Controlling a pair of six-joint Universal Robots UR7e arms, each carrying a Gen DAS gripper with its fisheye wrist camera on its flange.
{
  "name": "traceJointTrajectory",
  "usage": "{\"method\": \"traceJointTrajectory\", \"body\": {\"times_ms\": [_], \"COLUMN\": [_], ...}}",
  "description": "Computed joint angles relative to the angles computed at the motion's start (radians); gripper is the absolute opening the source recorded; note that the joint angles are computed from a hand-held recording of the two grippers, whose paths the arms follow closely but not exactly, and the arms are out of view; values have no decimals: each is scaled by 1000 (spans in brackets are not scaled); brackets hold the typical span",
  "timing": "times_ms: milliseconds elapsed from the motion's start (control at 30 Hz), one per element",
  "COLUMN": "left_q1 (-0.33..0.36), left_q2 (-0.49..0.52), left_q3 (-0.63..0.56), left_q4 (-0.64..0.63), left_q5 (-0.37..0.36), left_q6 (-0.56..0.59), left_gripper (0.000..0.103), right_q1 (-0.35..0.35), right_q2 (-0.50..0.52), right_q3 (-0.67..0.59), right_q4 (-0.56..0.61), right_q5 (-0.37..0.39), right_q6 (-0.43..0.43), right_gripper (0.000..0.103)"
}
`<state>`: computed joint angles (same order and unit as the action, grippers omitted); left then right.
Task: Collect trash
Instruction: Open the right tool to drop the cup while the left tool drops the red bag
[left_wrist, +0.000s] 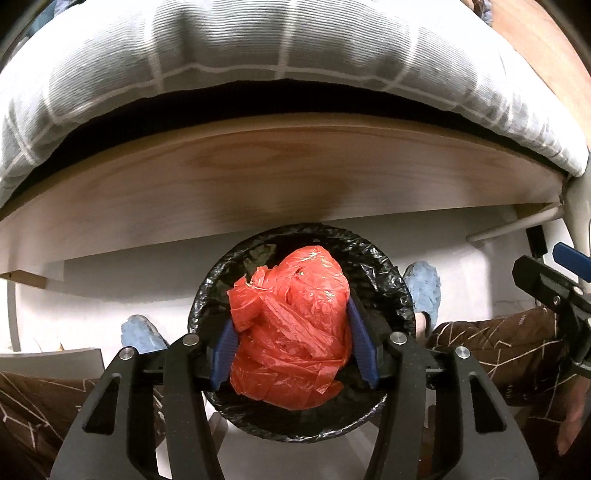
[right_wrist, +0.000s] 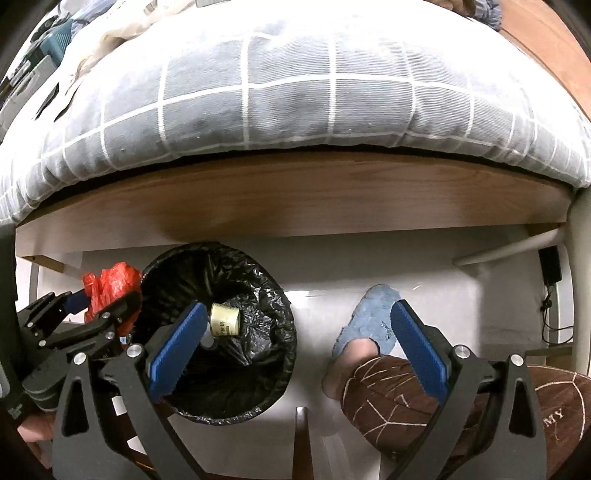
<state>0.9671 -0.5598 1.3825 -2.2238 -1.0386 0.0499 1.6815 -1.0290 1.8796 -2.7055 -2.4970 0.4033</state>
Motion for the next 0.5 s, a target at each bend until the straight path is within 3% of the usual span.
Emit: {"method": "traceJointTrajectory", "body": {"times_ms": [133,433,500], "left_q1": [0,0,1], "left_q2": [1,-11,-16], "left_q3": [9,18,18], "left_q4": [-23,-99,-133], "left_q5": [2,35,53], "left_q6": [0,35,58], "left_gripper": [77,97,97], "right_q1": [-1,0,1], "right_q2": [-1,20,29], "right_q3": [6,-6,-16], "right_q4": [-13,-51,-65], "right_q5": [-3,-6,-6], "right_q6": [-5,-37,-52], "right_gripper": [96,96,96]}}
